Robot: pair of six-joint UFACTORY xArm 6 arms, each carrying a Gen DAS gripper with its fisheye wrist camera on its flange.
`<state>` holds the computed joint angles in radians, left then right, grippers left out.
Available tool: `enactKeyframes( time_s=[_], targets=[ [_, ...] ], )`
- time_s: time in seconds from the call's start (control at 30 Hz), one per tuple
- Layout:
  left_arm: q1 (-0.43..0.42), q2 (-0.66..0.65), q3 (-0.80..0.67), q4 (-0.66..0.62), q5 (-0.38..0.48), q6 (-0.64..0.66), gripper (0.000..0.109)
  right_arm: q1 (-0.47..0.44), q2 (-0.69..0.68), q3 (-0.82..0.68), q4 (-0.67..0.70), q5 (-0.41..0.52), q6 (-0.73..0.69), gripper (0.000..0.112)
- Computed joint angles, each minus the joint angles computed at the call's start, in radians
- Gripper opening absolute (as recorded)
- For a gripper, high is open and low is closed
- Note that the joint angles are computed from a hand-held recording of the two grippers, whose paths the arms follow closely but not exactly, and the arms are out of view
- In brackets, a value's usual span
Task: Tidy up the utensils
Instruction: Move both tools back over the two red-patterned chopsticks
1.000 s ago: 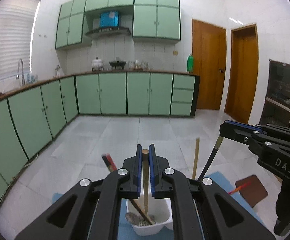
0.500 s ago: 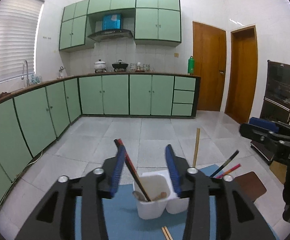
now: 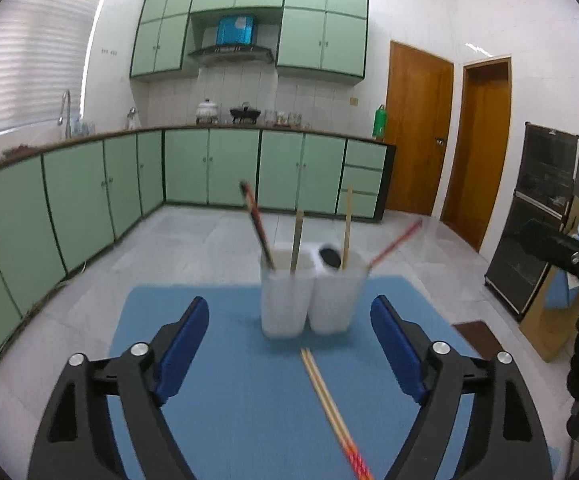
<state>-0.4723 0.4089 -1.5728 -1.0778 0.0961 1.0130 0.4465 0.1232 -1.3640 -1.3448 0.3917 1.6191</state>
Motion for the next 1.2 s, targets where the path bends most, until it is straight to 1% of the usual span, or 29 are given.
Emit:
enactKeyframes(
  time_s=[0.07,0.17,0.2,0.3,0.33,0.47,0.57,0.67,0.73,0.83,0.9,1.0,1.07,1.2],
  targets=[
    [-0.006,-0.025,0.061,-0.041,-0.023,0.036,0.083,0.025,-0.012,0.036,-0.021,0.026,0.038,0.097],
    [-0.009,-0.042,0.122,-0.066,-0.050,0.053,0.083,0.049,-0.015,0.075,-0.033,0.047,0.073,0.097],
    [-0.009,-0.045,0.141,-0.069,-0.055,0.051,0.083,0.054,-0.009,0.089,-0.021,0.044,0.083,0.097],
    [-0.021,-0.048,0.179,-0.145,-0.086,0.120,0.083,0.069,0.010,0.119,-0.010,0.061,0.112,0.097],
    [-0.024,-0.041,0.189,-0.129,-0.101,0.107,0.083,0.074,0.019,0.121,0.000,0.071,0.108,0.097],
    [-0.037,-0.035,0.225,-0.149,-0.129,0.146,0.083,0.091,0.070,0.135,0.054,0.070,0.113,0.097],
    [-0.033,-0.031,0.258,-0.044,-0.128,0.047,0.083,0.098,0.102,0.136,0.084,0.069,0.103,0.097],
    [-0.038,-0.034,0.292,-0.013,-0.145,0.023,0.083,0.097,0.124,0.142,0.130,0.051,0.078,0.097],
    [-0.037,-0.036,0.304,-0.008,-0.141,0.017,0.084,0.097,0.134,0.148,0.152,0.044,0.067,0.097],
    [-0.032,-0.041,0.326,0.050,-0.141,-0.038,0.084,0.099,0.146,0.157,0.196,0.032,0.036,0.097],
    [-0.029,-0.045,0.337,0.057,-0.136,-0.044,0.084,0.100,0.160,0.157,0.236,0.022,0.005,0.097],
    [-0.027,-0.046,0.355,0.100,-0.138,-0.082,0.084,0.110,0.179,0.149,0.300,0.033,-0.061,0.097],
    [-0.022,-0.047,0.371,0.161,-0.139,-0.141,0.084,0.114,0.192,0.144,0.354,0.036,-0.109,0.097],
    [-0.014,-0.047,0.381,0.197,-0.131,-0.184,0.084,0.119,0.203,0.140,0.404,0.041,-0.164,0.097]
  ],
)
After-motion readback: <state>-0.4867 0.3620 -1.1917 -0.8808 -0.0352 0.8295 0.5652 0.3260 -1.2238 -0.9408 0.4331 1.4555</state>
